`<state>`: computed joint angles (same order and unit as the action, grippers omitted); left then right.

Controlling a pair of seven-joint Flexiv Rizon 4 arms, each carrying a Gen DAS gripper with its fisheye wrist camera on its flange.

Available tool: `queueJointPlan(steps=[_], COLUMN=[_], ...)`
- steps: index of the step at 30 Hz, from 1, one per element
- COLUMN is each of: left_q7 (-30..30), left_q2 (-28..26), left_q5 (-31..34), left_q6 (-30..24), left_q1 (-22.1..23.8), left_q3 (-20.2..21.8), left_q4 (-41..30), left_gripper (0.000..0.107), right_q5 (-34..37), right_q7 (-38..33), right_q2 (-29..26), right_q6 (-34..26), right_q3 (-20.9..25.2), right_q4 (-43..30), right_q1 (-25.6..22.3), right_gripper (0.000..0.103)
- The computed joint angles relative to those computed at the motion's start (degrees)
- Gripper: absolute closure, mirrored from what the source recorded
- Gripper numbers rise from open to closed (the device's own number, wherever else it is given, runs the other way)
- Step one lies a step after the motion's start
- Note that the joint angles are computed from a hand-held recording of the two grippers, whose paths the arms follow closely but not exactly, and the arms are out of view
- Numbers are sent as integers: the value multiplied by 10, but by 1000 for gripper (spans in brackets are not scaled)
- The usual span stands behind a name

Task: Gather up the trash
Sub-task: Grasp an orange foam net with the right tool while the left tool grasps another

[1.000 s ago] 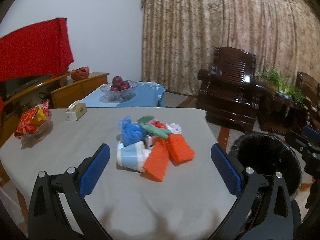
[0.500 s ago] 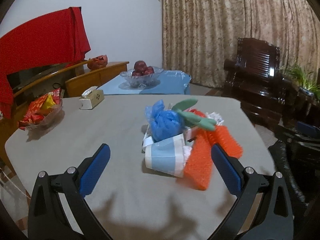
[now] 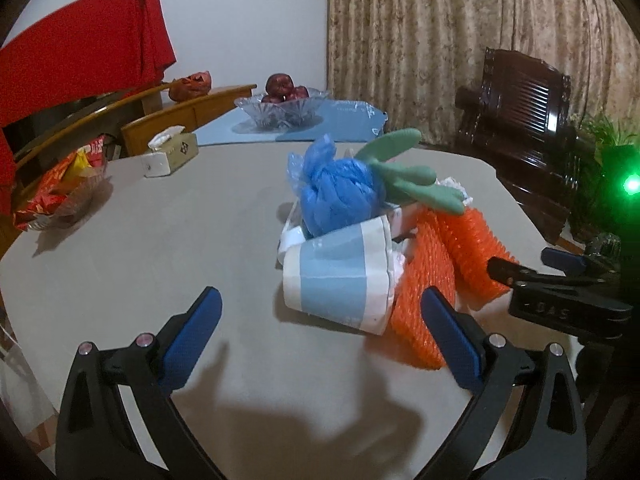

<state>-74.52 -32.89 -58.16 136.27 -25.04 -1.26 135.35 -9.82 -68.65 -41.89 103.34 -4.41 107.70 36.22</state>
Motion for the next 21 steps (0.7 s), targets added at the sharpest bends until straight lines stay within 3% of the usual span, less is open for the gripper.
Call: queueJointPlan(steps=[4,6,8,10,15,21], left_q7=[-4,-2,3,1,-10,-22], left_q2=[-3,-4,-5,-6,-8,-16], left_q5=[5,7,5,11,32,67], left_q6=[-6,-11,-18,-28,-44,-69], left_q1=[2,2,0,2,0,-1], left_q3=[-1,-1,-1,-2,2,5], left_q4=[-1,-2,-6,-7,-11,-22], left_gripper=[11,13,20,25,27,34], right_q5=[-18,-34,-49,-55,-73,-69], right_q7=[-2,-8,-16,-19,-28,-28], right_q2=[-11,-16,-22,-23,-22,3], right_q6=[-23,-29,-33,-27,-24,-6], right_q3=[27,68,107,114,170,159], right_q4=[-17,-24,-31,-30,-24,10], right_q1=[-23,-58,-91,-97,-150,-151], right_gripper=[25,30,41,47,63,76])
